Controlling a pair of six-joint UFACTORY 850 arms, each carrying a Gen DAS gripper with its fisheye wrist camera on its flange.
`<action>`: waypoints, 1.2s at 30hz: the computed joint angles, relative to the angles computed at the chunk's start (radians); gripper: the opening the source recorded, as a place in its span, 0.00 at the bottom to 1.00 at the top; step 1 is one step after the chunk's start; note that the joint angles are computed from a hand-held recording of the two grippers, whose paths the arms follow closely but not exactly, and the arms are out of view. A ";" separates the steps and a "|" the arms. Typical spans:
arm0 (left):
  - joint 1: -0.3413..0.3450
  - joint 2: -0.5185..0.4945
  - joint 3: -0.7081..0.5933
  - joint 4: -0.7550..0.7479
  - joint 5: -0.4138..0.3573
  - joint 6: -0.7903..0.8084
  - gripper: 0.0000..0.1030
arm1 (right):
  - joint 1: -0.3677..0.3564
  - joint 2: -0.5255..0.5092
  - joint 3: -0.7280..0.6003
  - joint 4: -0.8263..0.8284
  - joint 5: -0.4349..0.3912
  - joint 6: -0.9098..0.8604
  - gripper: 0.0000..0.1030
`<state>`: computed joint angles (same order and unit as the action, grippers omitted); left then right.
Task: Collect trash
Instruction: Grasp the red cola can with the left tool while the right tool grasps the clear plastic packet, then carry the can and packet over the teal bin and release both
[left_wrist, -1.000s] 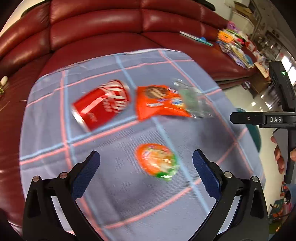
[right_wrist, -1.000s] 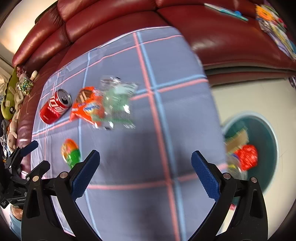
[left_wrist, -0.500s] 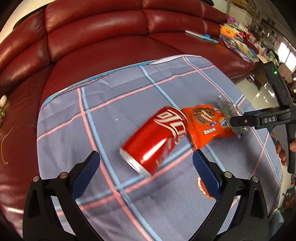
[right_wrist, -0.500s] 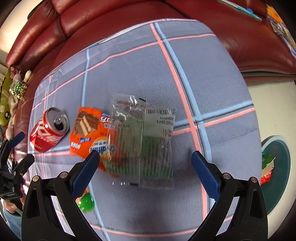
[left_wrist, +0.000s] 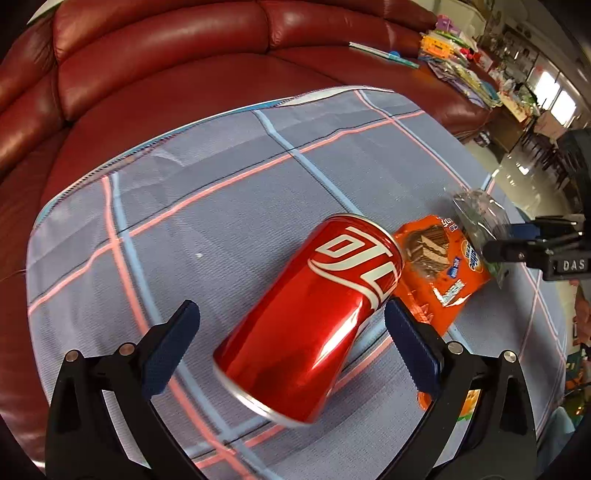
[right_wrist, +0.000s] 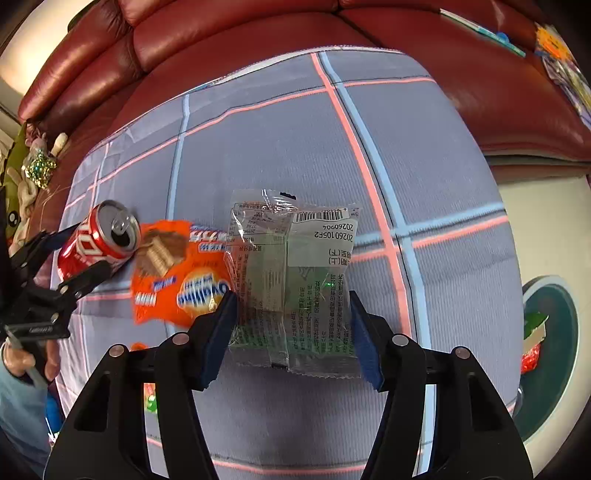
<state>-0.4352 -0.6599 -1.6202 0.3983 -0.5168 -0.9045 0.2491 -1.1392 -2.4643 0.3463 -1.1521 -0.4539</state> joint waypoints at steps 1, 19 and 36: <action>-0.001 0.001 0.003 0.014 0.010 -0.013 0.93 | -0.003 0.009 0.014 0.002 0.004 -0.004 0.58; -0.061 0.032 0.046 0.072 -0.016 -0.173 0.47 | -0.036 0.152 0.242 0.060 0.099 -0.085 0.58; -0.172 0.044 0.037 0.055 -0.147 -0.296 0.47 | -0.124 0.328 0.499 0.172 0.138 -0.210 0.58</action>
